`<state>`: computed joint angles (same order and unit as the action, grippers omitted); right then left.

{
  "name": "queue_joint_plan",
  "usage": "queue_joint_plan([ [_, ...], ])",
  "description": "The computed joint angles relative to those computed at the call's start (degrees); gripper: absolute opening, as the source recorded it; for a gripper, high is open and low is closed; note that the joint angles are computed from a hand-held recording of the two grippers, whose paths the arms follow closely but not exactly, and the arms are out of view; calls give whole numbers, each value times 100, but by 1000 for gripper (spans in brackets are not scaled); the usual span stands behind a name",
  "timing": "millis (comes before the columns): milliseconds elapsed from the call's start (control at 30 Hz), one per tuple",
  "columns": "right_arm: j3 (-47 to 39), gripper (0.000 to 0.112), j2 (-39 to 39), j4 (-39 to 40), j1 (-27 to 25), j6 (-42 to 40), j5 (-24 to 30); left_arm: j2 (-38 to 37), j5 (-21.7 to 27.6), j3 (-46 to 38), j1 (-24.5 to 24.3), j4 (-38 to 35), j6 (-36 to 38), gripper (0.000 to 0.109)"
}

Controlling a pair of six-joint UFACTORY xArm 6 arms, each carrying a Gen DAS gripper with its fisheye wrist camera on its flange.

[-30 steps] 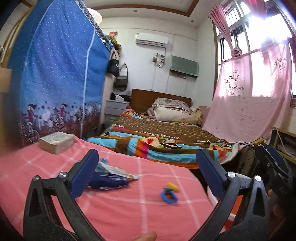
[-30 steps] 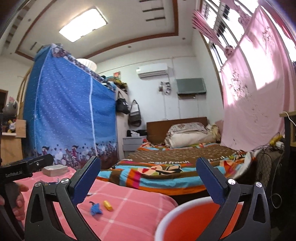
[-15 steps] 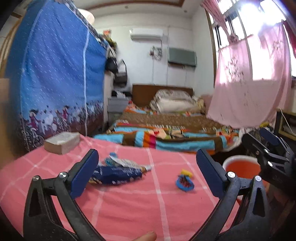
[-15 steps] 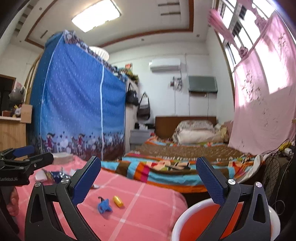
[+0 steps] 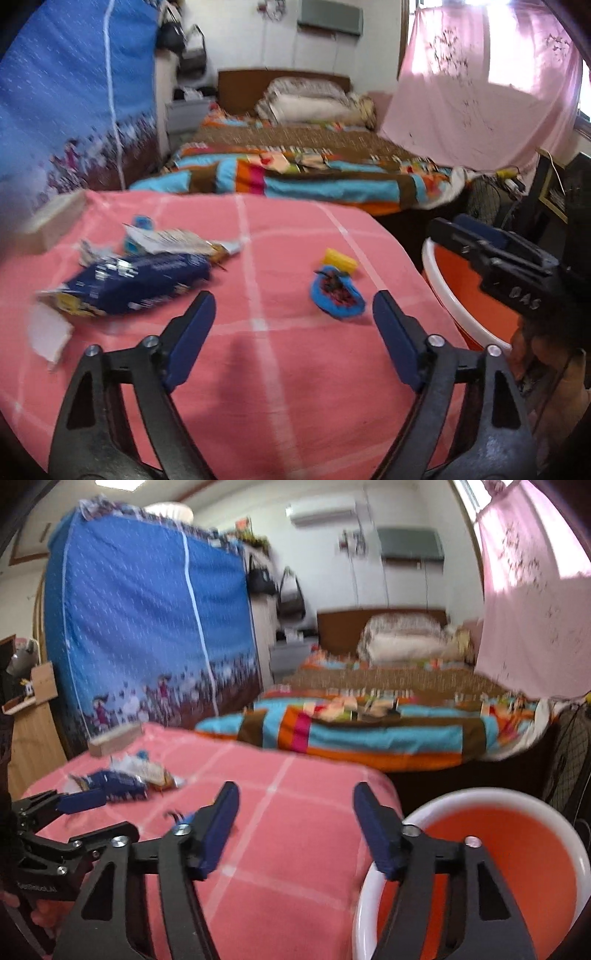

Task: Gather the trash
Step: 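Grasp the blue plastic toy with the left tool while the right tool grasps the yellow cylinder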

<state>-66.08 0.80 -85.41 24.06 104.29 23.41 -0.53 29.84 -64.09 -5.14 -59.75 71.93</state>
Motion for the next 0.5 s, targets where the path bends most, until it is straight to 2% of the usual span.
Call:
queue_joint_plan([
  [167, -74, 52, 254, 839, -149, -722, -381, 256, 210, -239, -153, 684, -671, 82],
  [267, -103, 52, 314, 1069, -196, -955, -481, 385, 238, -376, -206, 1059, -1099, 71],
  [367, -133, 52, 370, 1198, -229, -1089, -599, 416, 357, -445, -177, 1094, -1155, 52],
  [433, -182, 49, 432, 1346, -264, -1251, -754, 426, 529, -491, -112, 1088, -1165, 32],
  [500, -227, 44, 505, 1586, -292, -1529, -928, 410, 578, -481, -68, 1156, -1225, 23],
])
